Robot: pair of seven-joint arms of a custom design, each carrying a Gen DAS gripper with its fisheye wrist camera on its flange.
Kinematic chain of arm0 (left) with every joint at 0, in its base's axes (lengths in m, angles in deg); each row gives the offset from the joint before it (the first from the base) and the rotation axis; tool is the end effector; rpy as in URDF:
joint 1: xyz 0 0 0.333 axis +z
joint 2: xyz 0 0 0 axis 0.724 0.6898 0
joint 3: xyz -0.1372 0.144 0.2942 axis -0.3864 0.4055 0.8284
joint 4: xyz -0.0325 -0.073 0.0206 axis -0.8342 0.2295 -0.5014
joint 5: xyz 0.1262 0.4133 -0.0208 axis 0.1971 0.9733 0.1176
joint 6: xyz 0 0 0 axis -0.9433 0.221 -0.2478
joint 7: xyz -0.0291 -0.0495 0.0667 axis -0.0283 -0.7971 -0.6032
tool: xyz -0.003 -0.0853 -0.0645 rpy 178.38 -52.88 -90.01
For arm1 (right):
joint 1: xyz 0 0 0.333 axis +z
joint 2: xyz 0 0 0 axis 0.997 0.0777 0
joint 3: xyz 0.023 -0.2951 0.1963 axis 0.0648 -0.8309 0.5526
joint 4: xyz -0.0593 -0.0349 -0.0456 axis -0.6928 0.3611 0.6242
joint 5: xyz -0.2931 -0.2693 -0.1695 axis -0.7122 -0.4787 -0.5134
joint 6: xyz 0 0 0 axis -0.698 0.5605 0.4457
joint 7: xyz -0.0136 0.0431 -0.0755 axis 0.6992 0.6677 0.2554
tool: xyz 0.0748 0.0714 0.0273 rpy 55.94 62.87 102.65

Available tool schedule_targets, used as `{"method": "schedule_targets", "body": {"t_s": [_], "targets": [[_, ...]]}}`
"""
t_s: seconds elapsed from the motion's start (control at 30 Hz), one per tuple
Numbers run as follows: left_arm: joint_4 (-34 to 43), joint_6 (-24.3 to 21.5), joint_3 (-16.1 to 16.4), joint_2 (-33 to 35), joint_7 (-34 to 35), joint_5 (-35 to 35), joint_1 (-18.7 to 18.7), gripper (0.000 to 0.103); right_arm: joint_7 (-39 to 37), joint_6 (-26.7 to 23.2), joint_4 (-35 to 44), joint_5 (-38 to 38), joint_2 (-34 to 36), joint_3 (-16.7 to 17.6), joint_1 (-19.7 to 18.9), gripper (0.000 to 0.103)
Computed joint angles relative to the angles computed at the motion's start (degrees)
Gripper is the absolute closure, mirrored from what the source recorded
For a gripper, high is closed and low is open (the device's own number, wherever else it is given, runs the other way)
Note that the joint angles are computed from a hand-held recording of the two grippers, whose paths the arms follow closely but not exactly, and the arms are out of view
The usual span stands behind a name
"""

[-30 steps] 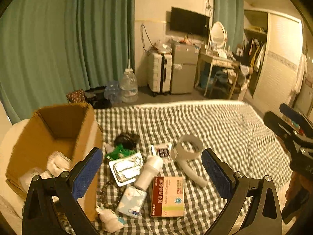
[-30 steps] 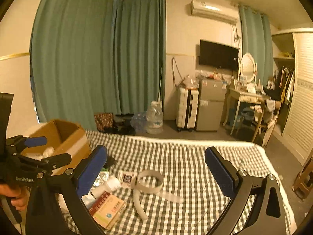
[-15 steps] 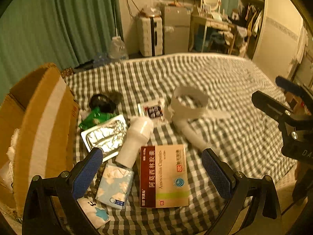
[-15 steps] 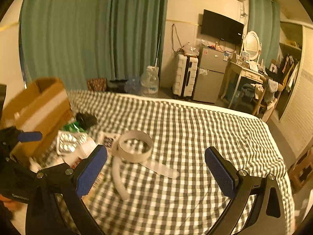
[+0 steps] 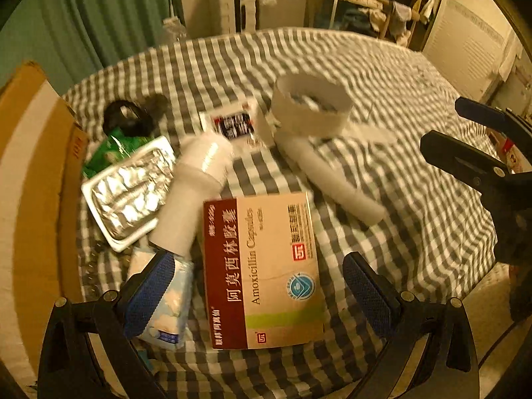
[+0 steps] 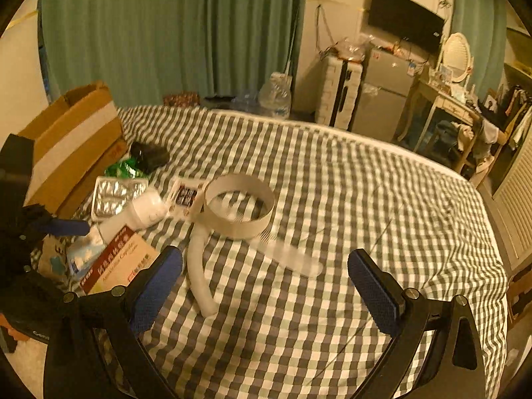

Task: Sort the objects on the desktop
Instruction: 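Grasp the Amoxicillin Capsules box with the left gripper while the right gripper grasps the white tube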

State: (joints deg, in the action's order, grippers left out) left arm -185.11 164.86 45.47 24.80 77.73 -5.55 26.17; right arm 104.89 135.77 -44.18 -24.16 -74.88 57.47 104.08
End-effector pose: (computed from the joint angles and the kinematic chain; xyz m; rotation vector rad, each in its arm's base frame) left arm 0.4483 -0.3613 0.5572 -1.7692 2.2103 -0.4982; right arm 0.4629 0.2563 0.5918 -2.0893 1.3532 -0.6112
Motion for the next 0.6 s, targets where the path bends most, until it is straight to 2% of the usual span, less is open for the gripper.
{"method": "schedule_targets", "body": {"t_s": [0.17,0.23,0.27,0.4,0.6], "targets": [[0.65,-2.78,0.09,1.71,0.97,-1.36,-0.37,0.0,-2.88,-2.76,1.15,1.68,1.84,-0.47,1.43,0.013],[0.58,-2.81,0.06,1.99,1.17,-1.19,-0.53,0.015,-3.41,-3.26,1.26,1.97,2.17,-0.56,1.6,0.015],[0.47,-2.75,0.25,2.09,1.81,-2.09,-0.66,0.026,-3.61,-3.55,1.37,2.1,2.37,-0.59,1.65,0.016],[-1.47,-0.07,0.9,0.62,2.23,-4.77,-0.52,0.027,-4.08,-4.27,1.72,2.54,2.96,-0.68,1.77,0.02],[-2.96,1.69,0.38,-2.2,-1.51,-1.95,0.73,0.027,-2.83,-5.09,2.61,0.28,4.4,0.11,1.24,0.02]]}}
